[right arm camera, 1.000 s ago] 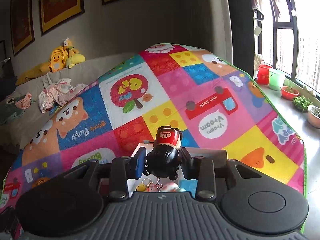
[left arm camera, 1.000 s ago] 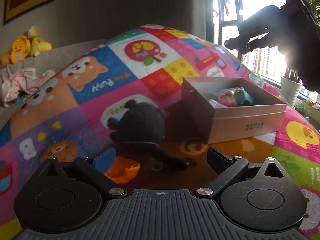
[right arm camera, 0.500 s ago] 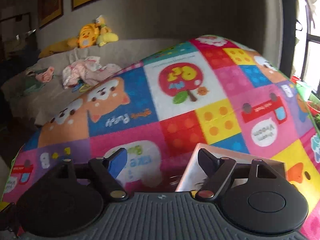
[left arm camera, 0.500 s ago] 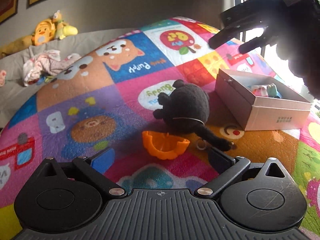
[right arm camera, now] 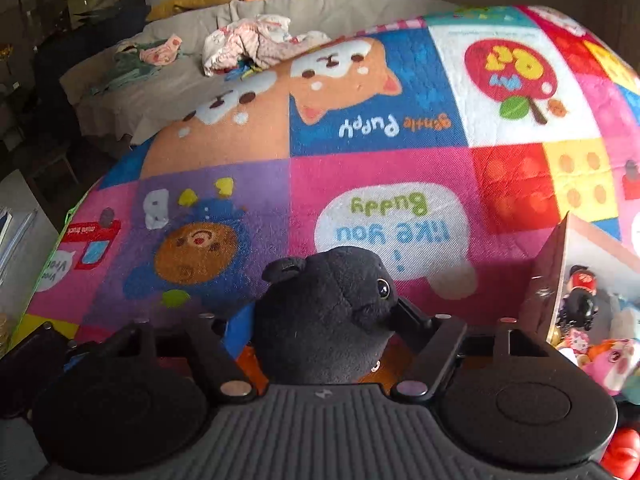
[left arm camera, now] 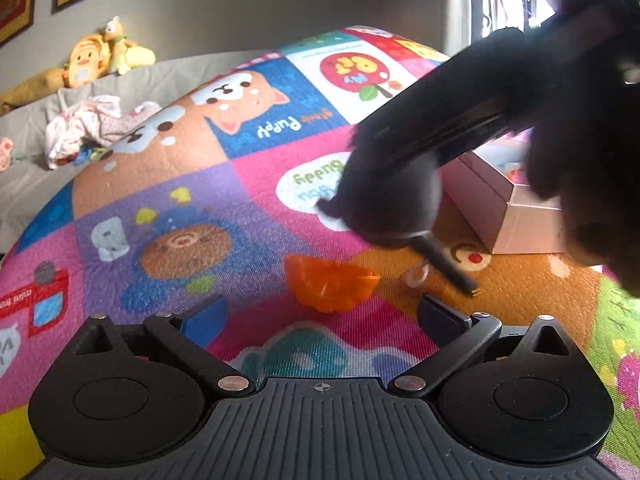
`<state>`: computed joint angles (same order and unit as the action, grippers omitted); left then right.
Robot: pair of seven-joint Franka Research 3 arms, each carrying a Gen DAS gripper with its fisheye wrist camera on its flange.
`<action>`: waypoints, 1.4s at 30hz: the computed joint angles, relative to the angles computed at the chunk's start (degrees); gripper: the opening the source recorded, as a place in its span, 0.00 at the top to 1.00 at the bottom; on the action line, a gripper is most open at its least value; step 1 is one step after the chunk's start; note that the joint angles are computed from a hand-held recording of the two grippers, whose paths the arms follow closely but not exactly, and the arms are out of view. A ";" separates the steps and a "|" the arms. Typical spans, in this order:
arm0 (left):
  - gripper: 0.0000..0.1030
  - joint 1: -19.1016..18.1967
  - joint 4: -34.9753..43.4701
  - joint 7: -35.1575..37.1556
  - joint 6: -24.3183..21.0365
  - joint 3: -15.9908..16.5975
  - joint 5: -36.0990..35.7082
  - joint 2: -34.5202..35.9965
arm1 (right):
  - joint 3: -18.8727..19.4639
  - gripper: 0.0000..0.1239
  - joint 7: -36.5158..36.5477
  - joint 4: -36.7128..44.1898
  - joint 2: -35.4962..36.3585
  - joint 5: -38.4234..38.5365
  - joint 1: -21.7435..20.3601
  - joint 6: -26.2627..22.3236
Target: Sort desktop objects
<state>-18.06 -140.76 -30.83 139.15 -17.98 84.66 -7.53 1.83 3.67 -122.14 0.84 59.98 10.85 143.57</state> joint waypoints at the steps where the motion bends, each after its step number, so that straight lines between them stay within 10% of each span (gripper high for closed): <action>1: 0.00 -0.02 0.04 0.03 -0.05 -0.01 -0.06 0.05 | -0.76 0.41 -1.26 -0.71 -1.39 0.93 -0.81 -1.54; 7: 0.00 -0.12 0.67 2.11 -0.19 0.07 -1.40 0.64 | -6.31 0.41 -9.06 -5.96 -8.34 3.13 -5.50 -6.85; 12: 0.00 -0.44 1.60 4.94 -1.16 -0.02 -3.26 1.51 | -7.32 0.41 -26.09 -12.79 -10.85 9.49 -5.74 10.25; 17: 0.00 -0.88 2.74 8.48 -2.32 0.01 -5.61 2.54 | -7.21 0.40 -58.87 -12.79 -7.51 31.58 -4.40 22.18; 29: 0.00 1.12 2.94 7.07 3.49 1.78 -3.47 2.41 | -10.52 0.20 -46.99 -17.22 -13.12 26.00 -9.60 -2.93; 36: 0.03 2.38 6.01 7.59 4.93 2.67 -2.29 5.41 | -12.51 0.17 -35.15 -16.62 -12.24 25.73 -13.62 -4.90; 42: 0.39 1.46 8.09 11.73 2.62 2.90 -4.91 7.38 | -11.37 0.17 -27.09 -15.47 -8.46 24.34 -14.93 -0.81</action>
